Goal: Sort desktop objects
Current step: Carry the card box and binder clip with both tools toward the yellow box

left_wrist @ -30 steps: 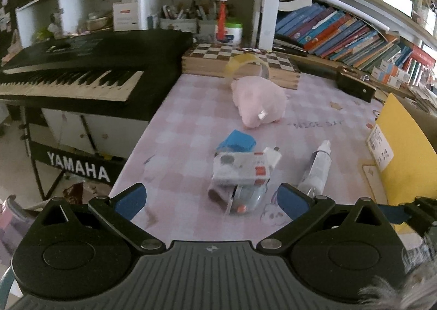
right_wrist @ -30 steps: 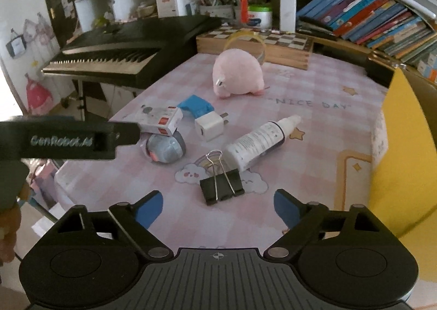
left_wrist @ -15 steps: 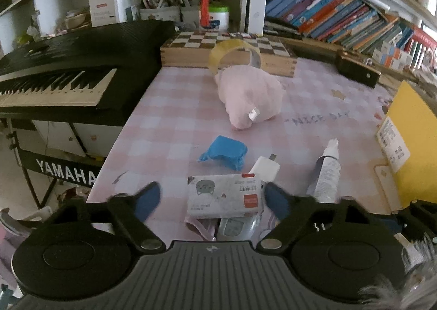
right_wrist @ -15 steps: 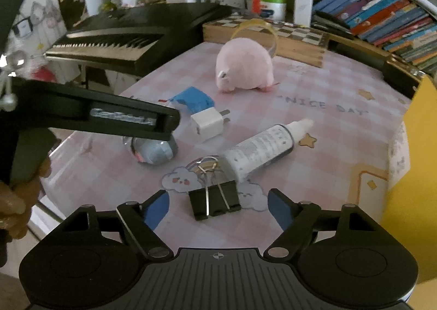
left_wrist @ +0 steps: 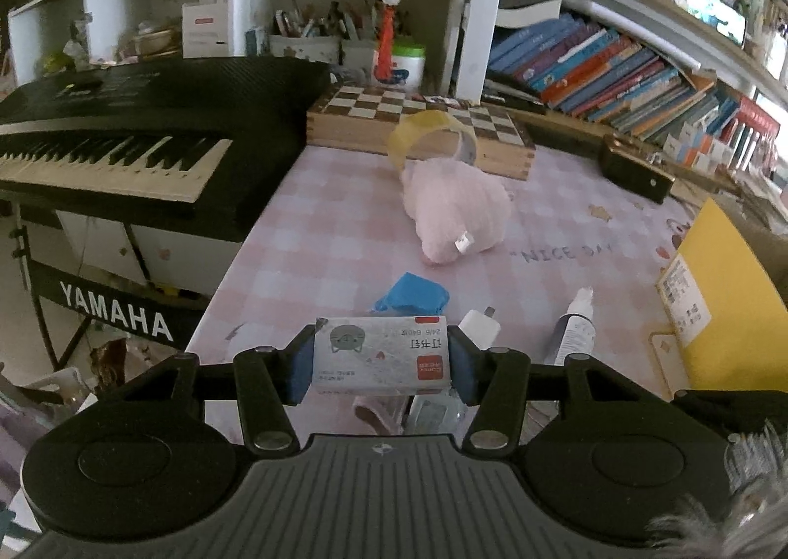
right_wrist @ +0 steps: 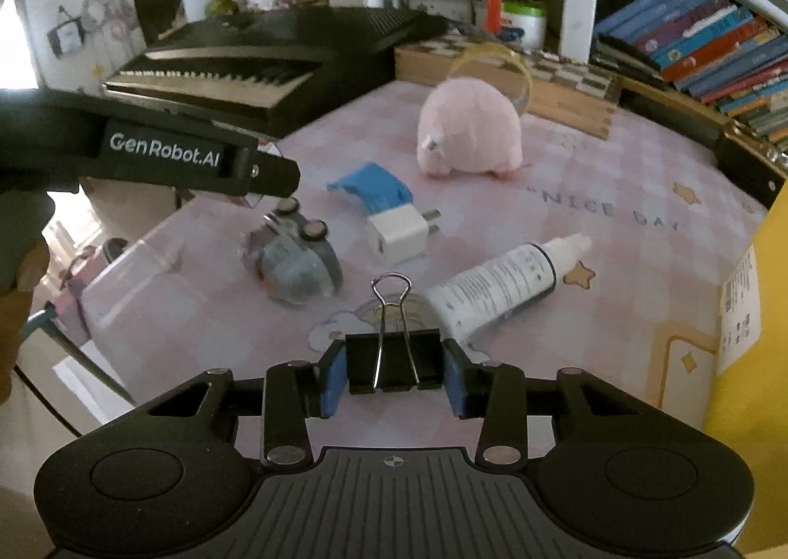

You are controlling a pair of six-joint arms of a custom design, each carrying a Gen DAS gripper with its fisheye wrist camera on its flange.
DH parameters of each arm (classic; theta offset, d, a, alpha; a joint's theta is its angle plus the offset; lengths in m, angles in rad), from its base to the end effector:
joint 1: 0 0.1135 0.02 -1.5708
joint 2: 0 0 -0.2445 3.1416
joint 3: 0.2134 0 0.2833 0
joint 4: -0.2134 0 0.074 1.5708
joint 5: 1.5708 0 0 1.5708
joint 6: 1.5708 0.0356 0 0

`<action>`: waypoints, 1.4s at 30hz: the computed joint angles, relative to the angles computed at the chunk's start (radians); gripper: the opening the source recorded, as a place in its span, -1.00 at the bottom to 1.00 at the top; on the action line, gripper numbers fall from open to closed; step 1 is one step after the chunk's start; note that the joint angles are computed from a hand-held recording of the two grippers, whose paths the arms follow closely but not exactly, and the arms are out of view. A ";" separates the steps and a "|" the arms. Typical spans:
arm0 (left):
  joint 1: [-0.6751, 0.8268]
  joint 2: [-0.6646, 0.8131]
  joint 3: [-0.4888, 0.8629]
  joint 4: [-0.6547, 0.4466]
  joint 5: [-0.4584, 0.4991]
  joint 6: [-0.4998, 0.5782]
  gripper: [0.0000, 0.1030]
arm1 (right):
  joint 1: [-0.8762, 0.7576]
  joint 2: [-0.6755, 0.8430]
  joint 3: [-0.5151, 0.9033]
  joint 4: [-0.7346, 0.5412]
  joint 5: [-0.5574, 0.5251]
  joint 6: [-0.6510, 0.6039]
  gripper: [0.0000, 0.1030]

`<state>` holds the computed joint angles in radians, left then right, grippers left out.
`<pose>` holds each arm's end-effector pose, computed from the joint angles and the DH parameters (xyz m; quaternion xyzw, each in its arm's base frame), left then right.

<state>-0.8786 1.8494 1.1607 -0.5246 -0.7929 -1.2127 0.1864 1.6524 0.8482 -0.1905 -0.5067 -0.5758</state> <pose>0.2581 -0.2716 0.1262 -0.2186 0.8837 0.0486 0.4110 0.3235 0.0786 0.1112 -0.4113 0.8351 0.1826 0.3163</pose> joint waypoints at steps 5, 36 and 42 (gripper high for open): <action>-0.054 -0.039 -0.020 -0.050 -0.018 -0.079 -0.01 | -0.018 -0.050 -0.010 -0.050 -0.016 0.004 -0.23; -0.537 0.042 0.151 -0.425 -0.144 -0.540 -0.01 | -0.469 -0.862 -0.426 -0.511 -0.186 -0.173 -0.23; -0.596 0.090 0.201 -0.411 -0.128 -0.526 -0.01 | -0.673 -0.948 -0.454 -0.680 -0.240 -0.326 -0.23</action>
<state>-1.4745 1.9394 1.3617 -0.9353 -0.9214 -1.7389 -0.4865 0.7045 0.3938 -0.8708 -0.7465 -0.9014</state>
